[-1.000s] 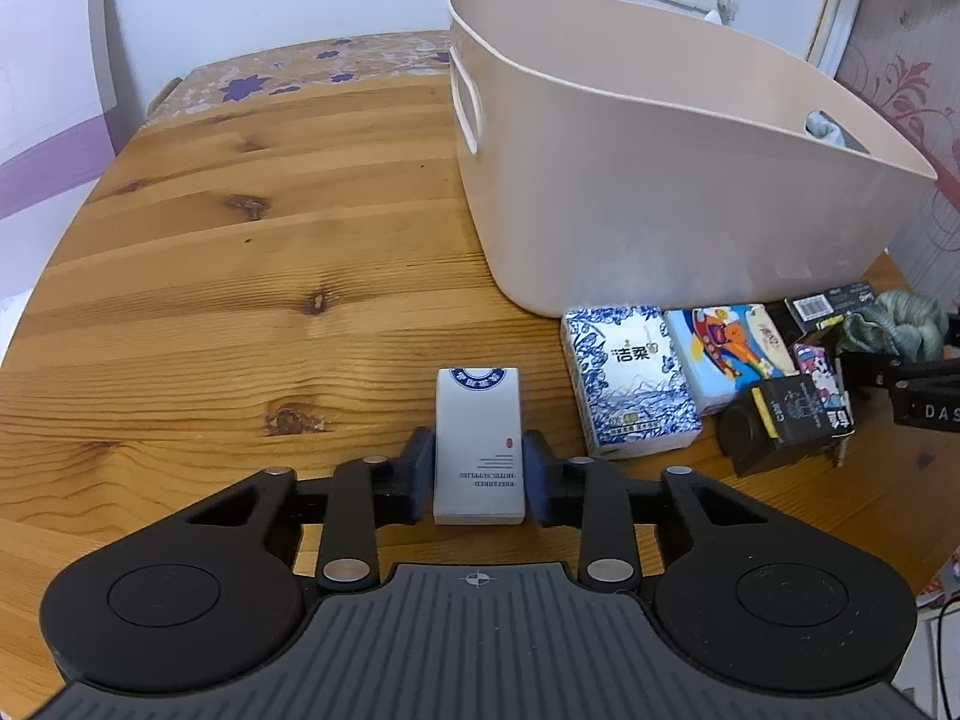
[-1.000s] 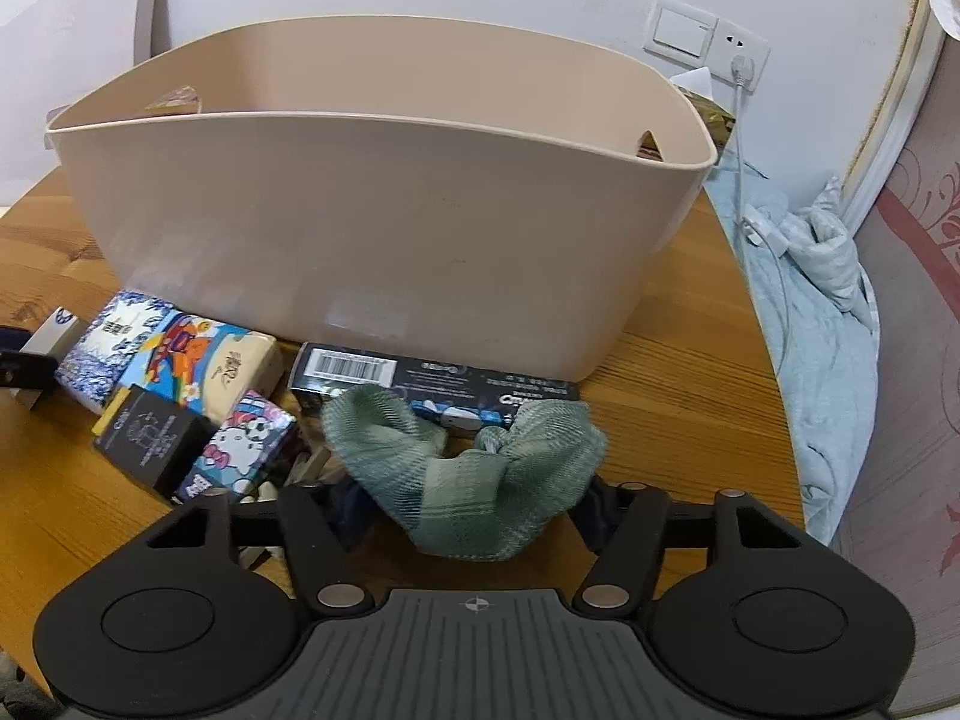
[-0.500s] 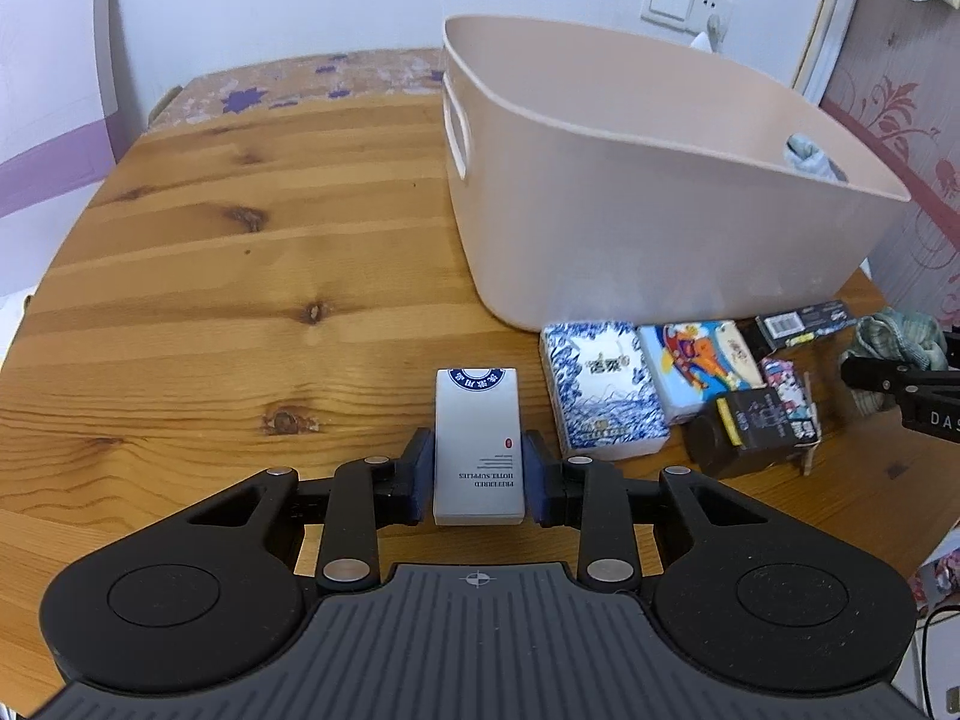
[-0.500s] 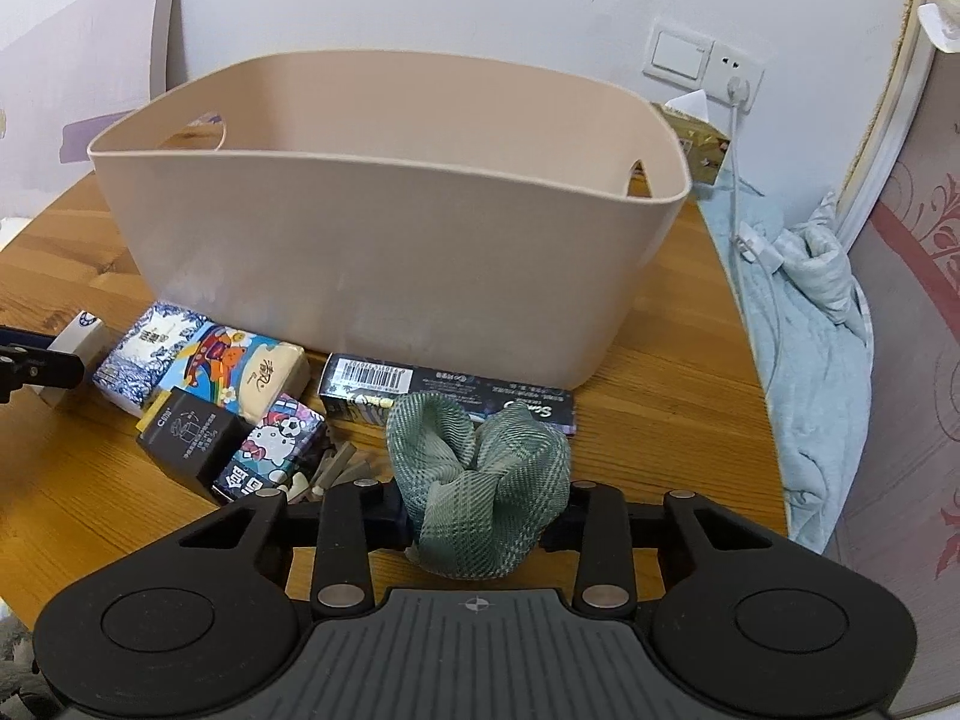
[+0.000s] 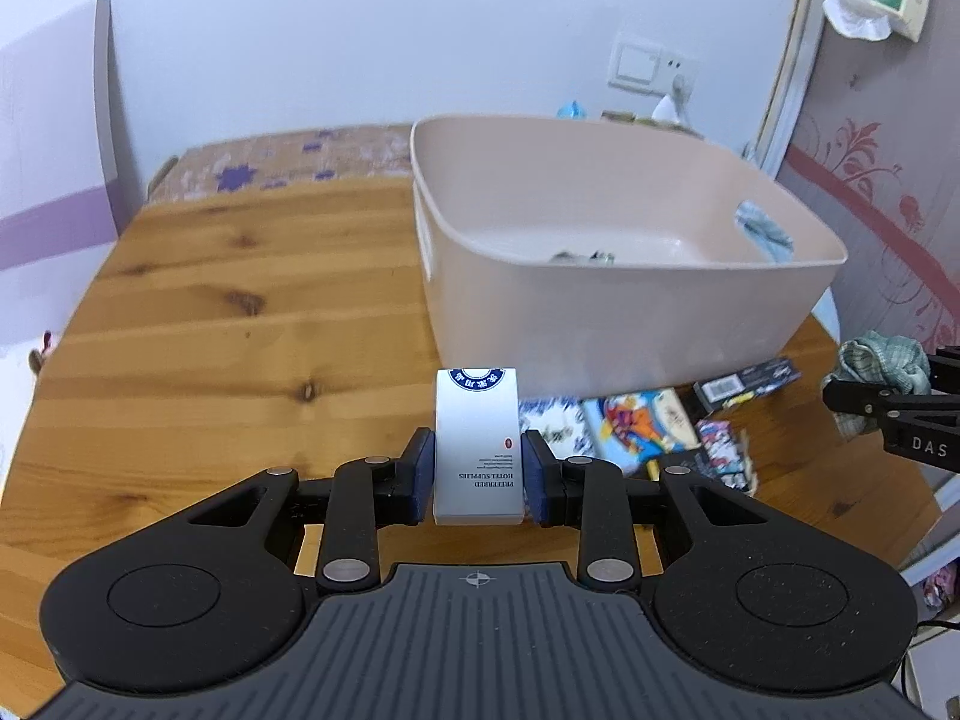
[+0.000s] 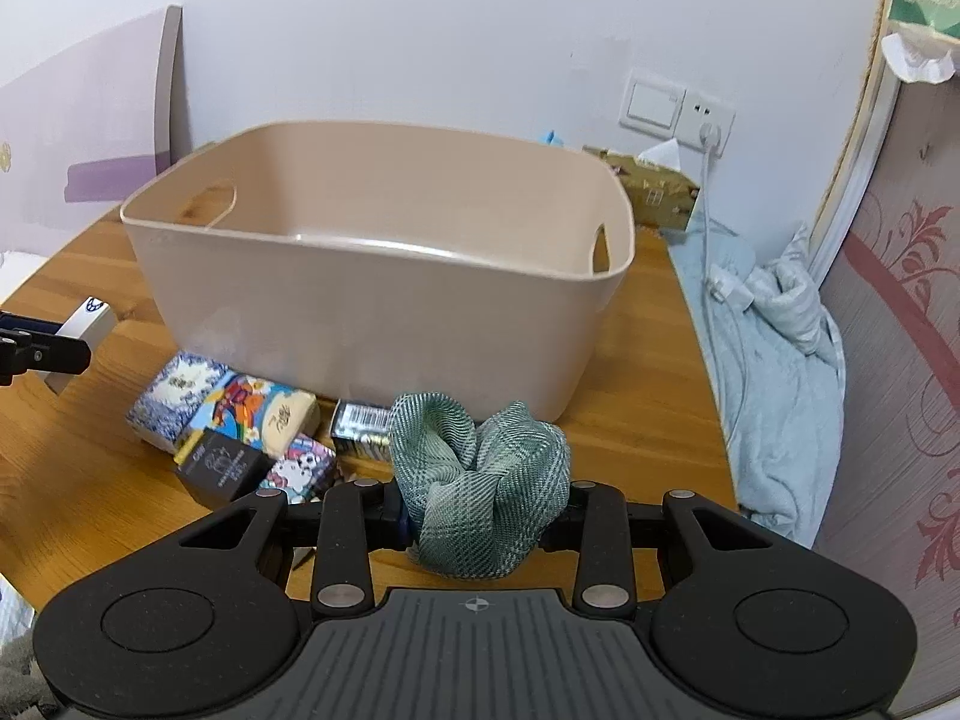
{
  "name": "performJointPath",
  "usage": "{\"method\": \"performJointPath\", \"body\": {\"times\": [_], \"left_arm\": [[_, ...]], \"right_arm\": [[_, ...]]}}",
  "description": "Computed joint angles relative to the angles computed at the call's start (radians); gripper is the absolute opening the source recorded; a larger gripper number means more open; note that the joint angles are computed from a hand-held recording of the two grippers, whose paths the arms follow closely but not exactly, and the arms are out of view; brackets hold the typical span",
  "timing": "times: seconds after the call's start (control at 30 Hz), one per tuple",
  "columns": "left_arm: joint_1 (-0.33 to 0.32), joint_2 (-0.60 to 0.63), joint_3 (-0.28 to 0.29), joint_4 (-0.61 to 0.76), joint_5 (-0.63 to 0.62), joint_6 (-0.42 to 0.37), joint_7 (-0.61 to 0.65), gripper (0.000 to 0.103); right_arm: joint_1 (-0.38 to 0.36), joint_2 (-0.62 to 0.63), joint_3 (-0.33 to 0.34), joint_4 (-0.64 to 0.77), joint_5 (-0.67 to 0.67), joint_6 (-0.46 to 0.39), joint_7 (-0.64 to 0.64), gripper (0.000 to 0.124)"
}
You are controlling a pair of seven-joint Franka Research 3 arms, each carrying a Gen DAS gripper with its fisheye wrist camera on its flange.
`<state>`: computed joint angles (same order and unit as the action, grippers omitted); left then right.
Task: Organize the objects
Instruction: 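Grasp the white box with the left tool while the right tool grasps the plaid cloth, then lower the white box and plaid cloth into the basket and open both tools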
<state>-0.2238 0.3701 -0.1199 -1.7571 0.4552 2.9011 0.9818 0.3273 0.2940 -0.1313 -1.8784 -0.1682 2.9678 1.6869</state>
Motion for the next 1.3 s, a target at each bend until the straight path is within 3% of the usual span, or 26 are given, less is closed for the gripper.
{"method": "performJointPath", "body": {"times": [0.7,1.03,1.3], "left_arm": [[-0.047,0.006,0.037,0.094,0.098,0.057,-0.056,0.031],[-0.049,0.076,0.028,0.217,0.081,0.017,-0.010,0.031],[-0.047,0.191,0.004,0.395,0.020,-0.044,0.101,0.031]], "right_arm": [[0.047,-0.036,-0.069,-0.003,-0.060,0.114,0.066,0.033],[0.095,0.008,-0.125,0.068,-0.039,0.138,0.086,0.033],[0.074,0.055,-0.106,0.143,0.011,0.128,0.049,0.033]]}}
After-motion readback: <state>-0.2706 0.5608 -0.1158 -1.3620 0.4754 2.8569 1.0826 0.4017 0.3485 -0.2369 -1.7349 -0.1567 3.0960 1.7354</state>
